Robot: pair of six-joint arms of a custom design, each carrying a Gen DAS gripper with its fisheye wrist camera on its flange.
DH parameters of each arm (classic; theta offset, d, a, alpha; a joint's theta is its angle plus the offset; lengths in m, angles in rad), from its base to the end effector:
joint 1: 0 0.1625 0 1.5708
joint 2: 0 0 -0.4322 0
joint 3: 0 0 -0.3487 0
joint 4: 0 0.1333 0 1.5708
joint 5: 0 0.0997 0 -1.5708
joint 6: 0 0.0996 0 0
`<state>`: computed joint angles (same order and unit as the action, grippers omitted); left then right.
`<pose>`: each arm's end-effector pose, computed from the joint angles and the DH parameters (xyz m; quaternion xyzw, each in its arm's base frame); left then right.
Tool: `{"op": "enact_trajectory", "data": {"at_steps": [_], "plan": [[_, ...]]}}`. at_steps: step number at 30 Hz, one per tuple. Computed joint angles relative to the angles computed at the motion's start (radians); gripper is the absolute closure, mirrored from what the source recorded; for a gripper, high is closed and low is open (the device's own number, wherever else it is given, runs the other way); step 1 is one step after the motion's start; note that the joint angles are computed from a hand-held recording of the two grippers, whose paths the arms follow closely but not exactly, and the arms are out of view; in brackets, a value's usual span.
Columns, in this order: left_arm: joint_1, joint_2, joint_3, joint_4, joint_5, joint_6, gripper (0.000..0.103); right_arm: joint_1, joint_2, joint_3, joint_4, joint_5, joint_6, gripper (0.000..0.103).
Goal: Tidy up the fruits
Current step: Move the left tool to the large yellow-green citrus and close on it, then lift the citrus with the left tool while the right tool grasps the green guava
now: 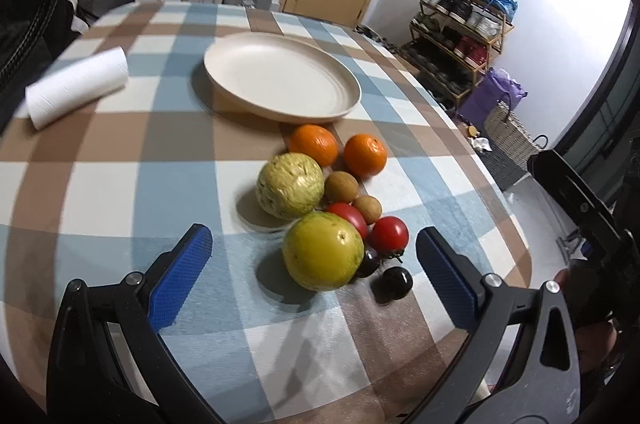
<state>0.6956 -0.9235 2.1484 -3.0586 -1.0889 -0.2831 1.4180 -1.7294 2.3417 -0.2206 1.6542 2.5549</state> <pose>-0.2673 -0.4569 0.1199 0.2510 0.9300 -0.2360 0.1283 0.0823 -0.2866 0.2588 0.1561 -0.8160 0.5054 0.2331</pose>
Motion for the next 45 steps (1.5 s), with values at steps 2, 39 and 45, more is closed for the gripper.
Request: {"op": "enact_trajectory", "data": {"at_steps": [2,39,45], "plan": [[0.005,0.001,-0.003,0.013,-0.021,-0.009,0.006,0.0,0.006,-0.002,0.001,0.003,0.0,0.0],[0.063,-0.015,0.006,-0.011,-0.213,0.044,0.057,0.006,0.071,-0.022,-0.008,0.042,0.01,0.0],[0.066,-0.052,0.016,-0.035,-0.22,0.045,0.057,0.012,0.078,-0.026,-0.01,0.046,0.004,0.0]]}}
